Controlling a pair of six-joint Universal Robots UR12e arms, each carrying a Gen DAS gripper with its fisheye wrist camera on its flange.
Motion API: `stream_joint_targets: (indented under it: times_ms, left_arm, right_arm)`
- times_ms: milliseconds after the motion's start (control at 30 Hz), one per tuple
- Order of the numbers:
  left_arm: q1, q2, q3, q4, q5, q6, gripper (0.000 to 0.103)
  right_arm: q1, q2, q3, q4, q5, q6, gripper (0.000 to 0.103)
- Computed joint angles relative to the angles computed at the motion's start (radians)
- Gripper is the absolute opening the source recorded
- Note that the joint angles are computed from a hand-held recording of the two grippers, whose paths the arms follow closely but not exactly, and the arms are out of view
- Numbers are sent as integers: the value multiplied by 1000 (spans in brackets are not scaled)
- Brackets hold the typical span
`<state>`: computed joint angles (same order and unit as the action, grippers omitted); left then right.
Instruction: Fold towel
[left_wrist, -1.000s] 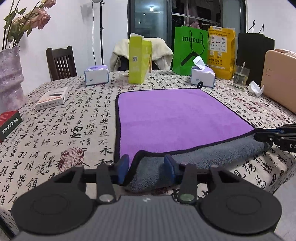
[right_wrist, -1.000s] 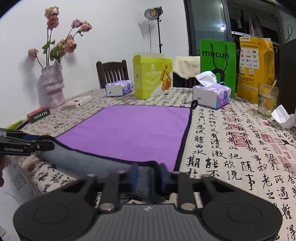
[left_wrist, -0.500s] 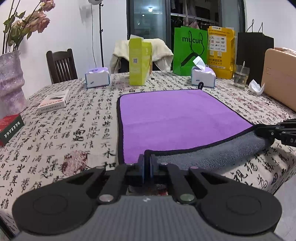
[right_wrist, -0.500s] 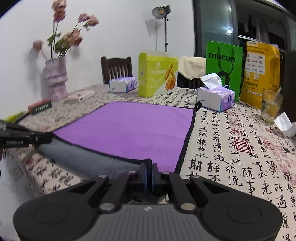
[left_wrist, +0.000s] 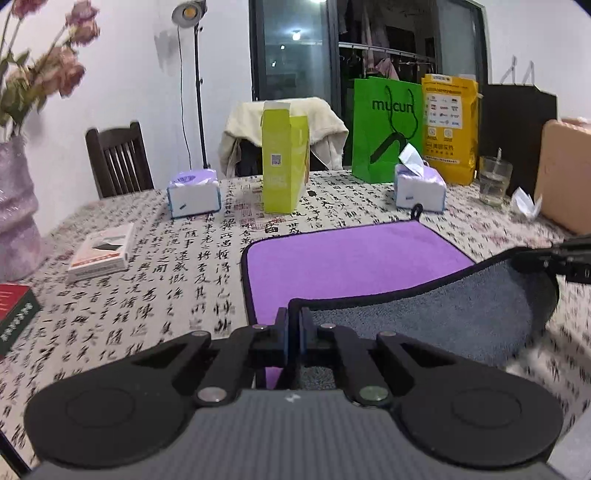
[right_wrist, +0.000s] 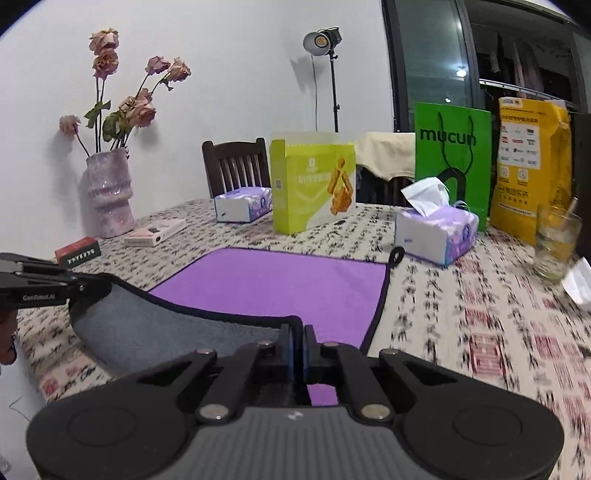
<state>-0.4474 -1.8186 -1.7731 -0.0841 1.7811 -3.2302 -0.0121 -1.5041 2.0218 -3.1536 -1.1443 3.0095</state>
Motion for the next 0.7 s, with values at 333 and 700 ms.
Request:
stream_joint_targets:
  times_ms: [333, 700]
  left_arm:
    - [82, -84, 179, -123, -157, 11, 6]
    - [130, -206, 354, -266, -232, -22, 6]
  right_arm:
    - [-9, 102, -173, 103, 34, 29, 4]
    - [5, 249, -378, 221, -25, 54, 4]
